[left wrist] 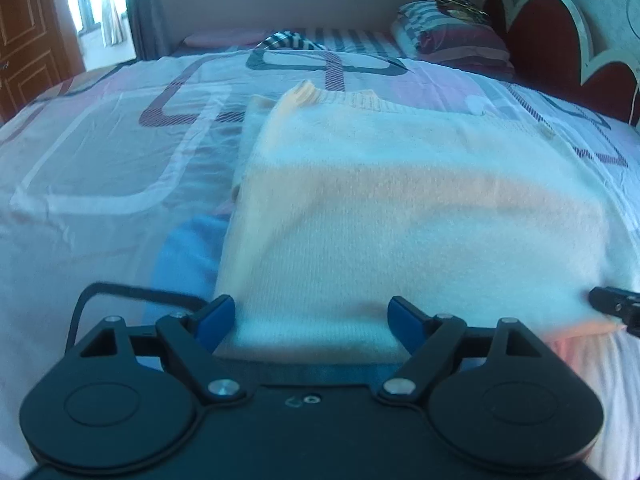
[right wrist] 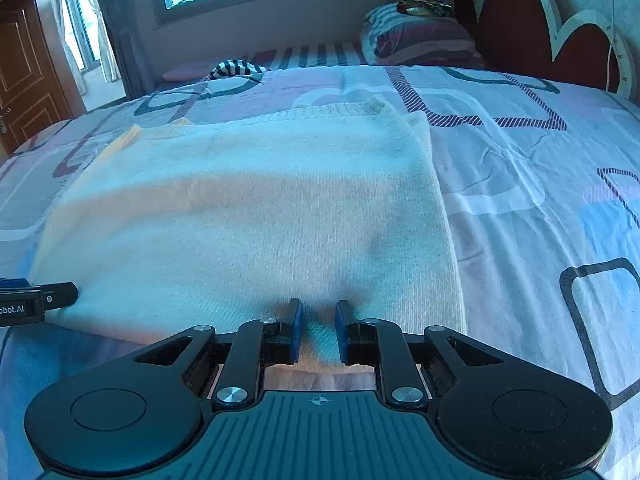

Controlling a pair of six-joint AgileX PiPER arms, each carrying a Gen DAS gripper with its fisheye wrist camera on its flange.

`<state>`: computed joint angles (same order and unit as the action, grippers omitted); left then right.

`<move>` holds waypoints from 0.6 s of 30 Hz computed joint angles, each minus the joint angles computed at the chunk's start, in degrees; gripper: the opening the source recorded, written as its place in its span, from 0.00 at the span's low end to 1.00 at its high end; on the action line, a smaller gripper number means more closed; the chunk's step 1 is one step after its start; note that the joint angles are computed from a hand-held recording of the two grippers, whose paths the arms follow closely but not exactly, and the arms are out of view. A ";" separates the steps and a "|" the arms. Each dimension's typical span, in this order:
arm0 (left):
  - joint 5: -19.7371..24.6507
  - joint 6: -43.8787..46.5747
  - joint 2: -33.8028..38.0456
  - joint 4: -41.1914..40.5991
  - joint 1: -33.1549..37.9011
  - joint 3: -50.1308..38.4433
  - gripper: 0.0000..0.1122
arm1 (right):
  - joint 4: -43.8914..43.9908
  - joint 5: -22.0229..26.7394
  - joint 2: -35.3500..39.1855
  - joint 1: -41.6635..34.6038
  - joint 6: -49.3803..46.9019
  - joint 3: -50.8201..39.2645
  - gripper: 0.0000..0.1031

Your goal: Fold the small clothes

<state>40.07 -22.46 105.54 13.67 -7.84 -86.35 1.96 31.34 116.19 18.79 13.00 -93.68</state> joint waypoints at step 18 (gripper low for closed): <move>0.37 -6.51 -9.82 -23.29 6.17 10.33 0.72 | 26.85 1.93 -1.64 -3.77 -26.86 -1.85 0.53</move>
